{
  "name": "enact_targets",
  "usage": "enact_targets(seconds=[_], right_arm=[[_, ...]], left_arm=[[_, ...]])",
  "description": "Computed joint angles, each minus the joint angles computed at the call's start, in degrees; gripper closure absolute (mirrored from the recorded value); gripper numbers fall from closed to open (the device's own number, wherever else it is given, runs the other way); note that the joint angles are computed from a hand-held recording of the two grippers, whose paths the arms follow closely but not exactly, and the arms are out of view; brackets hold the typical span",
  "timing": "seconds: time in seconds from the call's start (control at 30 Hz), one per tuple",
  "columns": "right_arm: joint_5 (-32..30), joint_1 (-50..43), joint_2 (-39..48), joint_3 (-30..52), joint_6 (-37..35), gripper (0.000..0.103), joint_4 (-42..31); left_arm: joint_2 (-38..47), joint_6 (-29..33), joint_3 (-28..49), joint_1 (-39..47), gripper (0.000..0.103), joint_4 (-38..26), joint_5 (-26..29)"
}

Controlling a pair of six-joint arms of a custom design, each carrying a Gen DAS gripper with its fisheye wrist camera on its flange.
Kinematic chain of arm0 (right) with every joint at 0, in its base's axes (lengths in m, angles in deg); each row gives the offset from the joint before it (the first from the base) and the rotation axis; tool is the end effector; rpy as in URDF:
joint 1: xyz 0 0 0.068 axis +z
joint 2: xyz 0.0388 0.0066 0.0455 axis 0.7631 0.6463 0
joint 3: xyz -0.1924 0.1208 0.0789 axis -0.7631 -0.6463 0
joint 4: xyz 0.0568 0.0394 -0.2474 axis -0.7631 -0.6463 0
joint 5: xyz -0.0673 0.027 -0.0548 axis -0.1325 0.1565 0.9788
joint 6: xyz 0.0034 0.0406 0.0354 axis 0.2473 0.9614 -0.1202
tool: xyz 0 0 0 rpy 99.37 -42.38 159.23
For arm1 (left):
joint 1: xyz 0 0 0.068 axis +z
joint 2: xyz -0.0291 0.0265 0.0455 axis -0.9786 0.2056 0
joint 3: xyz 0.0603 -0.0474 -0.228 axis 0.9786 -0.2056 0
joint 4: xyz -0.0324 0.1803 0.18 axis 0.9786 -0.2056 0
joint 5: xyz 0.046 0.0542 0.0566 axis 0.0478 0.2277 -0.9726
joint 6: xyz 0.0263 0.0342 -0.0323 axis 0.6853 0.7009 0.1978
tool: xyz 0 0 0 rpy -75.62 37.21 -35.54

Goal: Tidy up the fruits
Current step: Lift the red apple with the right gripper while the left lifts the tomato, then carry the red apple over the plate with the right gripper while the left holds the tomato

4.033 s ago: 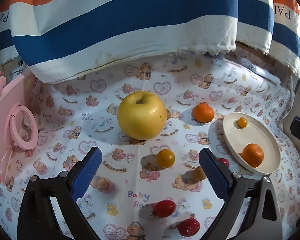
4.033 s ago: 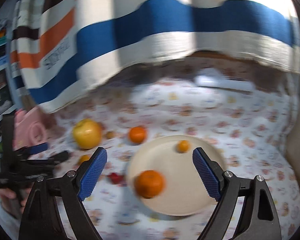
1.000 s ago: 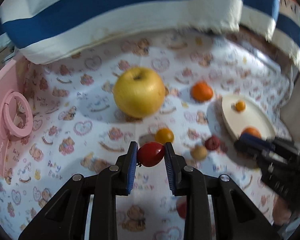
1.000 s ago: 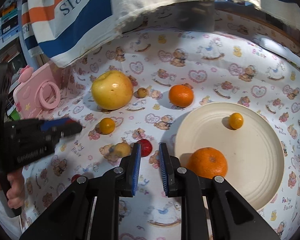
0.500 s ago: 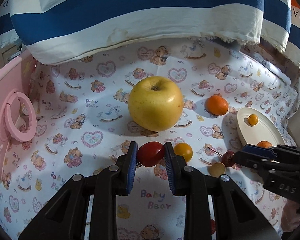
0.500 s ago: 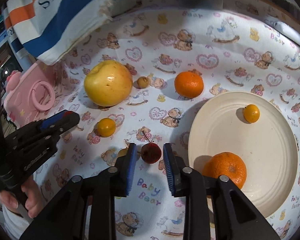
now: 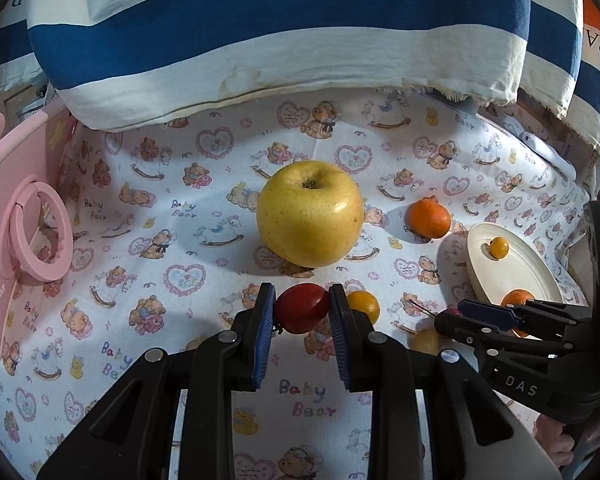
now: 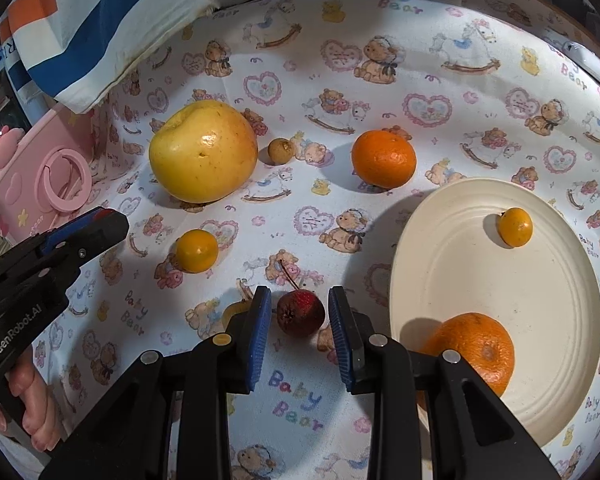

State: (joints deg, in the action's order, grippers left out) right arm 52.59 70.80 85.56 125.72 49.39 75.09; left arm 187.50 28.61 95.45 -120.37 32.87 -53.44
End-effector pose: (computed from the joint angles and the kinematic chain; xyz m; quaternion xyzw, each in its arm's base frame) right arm 0.2914 0.1132 0.0632 -0.0808 0.9446 0.1019 0.3014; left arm 0.2547 -0.2133 0.0824 0.0227 0.9122 -0.0792 0.4013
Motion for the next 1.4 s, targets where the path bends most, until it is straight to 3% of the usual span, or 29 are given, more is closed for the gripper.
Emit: enact_targets(seconds=[0.3, 0.63, 0.97, 1.27, 1.4], right_arm=[[0.8, 0.0, -2.0, -3.1, 0.0, 0.077, 2.7], [-1.1, -3.6, -21.5, -17.8, -2.5, 0.077, 4.9], [-10.0, -17.4, -36.8, -27.6, -7.5, 0.077, 3.0], [-19.0, -31.1, -36.1, -30.1, -12.1, 0.077, 4.7], [-18.5, -33.8, -32.9, -28.9, -12.5, 0.077, 5.2]], left_arm=[[1.0, -0.3, 0.7, 0.6, 0.077, -0.6, 1.4], [-1.6, 1.8, -1.7, -2.1, 0.077, 2.5, -0.8], [-1.9, 3.1, -1.7, -4.0, 0.077, 2.8, -3.2], [-0.4, 4.8, -0.6, -5.6, 0.077, 2.7, -4.1], [0.2, 5.1, 0.0, -6.0, 0.077, 2.5, -4.7]])
